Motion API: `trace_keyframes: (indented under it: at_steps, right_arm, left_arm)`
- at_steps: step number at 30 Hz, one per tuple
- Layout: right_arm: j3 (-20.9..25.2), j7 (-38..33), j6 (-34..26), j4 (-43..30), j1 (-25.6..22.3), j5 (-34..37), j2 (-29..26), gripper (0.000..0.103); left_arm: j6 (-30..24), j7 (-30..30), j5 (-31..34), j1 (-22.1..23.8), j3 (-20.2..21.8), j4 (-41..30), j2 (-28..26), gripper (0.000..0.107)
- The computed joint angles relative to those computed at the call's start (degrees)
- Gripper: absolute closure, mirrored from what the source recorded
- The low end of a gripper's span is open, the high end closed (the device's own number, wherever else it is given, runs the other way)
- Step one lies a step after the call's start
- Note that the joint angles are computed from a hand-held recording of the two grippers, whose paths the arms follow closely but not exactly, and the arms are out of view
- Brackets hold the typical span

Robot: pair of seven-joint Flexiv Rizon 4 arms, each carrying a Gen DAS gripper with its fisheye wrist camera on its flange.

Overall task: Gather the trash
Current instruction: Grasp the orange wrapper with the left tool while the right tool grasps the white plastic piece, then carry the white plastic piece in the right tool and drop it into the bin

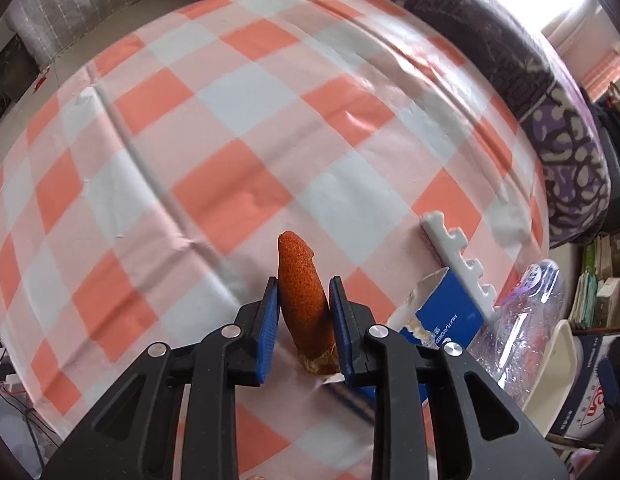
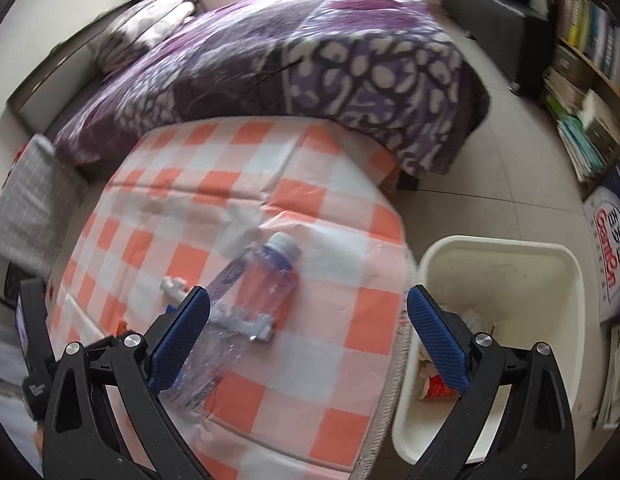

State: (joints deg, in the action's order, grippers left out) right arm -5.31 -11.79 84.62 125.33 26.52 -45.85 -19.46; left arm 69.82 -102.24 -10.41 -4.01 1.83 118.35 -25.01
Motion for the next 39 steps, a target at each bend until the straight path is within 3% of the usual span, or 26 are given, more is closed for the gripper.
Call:
trace_keyframes:
  at_steps: [2,9,12,16,21,22,23,27,35,39]
  right_arm:
    - [8.25,-11.52,-4.76,-4.63,-3.47,6.76,-2.5,0.008]
    - [20.25,-40.25,-21.23,-22.95,-4.69,20.42,-12.49,0.012]
    - [21.7,-47.44,-29.59,-30.62,-3.33,24.48,-16.66,0.018]
    - [20.3,-52.55,-37.21,-37.41,-0.3,27.57,-20.7,0.028]
    - [17.95,-55.79,-43.08,-42.19,2.28,31.67,-23.54,0.051]
    - [17.57,-55.97,-43.49,-42.52,2.6,32.29,-23.75,0.054]
    - [17.15,-55.86,-43.51,-42.54,2.92,32.75,-23.82,0.065]
    - [15.9,-53.61,-39.14,-40.63,3.66,33.91,-23.07,0.08]
    - [13.09,-48.19,-31.92,-36.37,5.55,30.36,-20.3,0.08]
    - [12.24,-43.85,-25.27,-33.51,5.59,28.8,-18.12,0.08]
  left_arm:
    - [1.6,1.87,-1.93,2.03,-1.0,2.09,2.47,0.082]
    - [6.54,8.89,-8.35,5.56,-3.12,6.69,9.0,0.082]
    - [7.33,9.32,-7.85,4.8,-2.08,6.28,9.88,0.082]
    - [7.69,10.85,-9.06,5.35,-1.98,7.19,11.57,0.082]
    - [8.5,13.7,-13.33,6.82,-2.49,8.49,12.64,0.082]
    - [8.34,13.84,-13.66,6.92,-2.3,8.51,12.66,0.082]
    - [8.29,14.03,-14.0,6.98,-2.22,8.65,12.7,0.082]
    - [7.93,14.09,-14.3,6.97,-1.7,8.7,12.5,0.082]
    - [8.42,14.36,-15.02,7.23,-1.65,9.25,12.74,0.082]
    - [9.14,15.29,-16.49,7.5,-2.16,9.53,12.96,0.082]
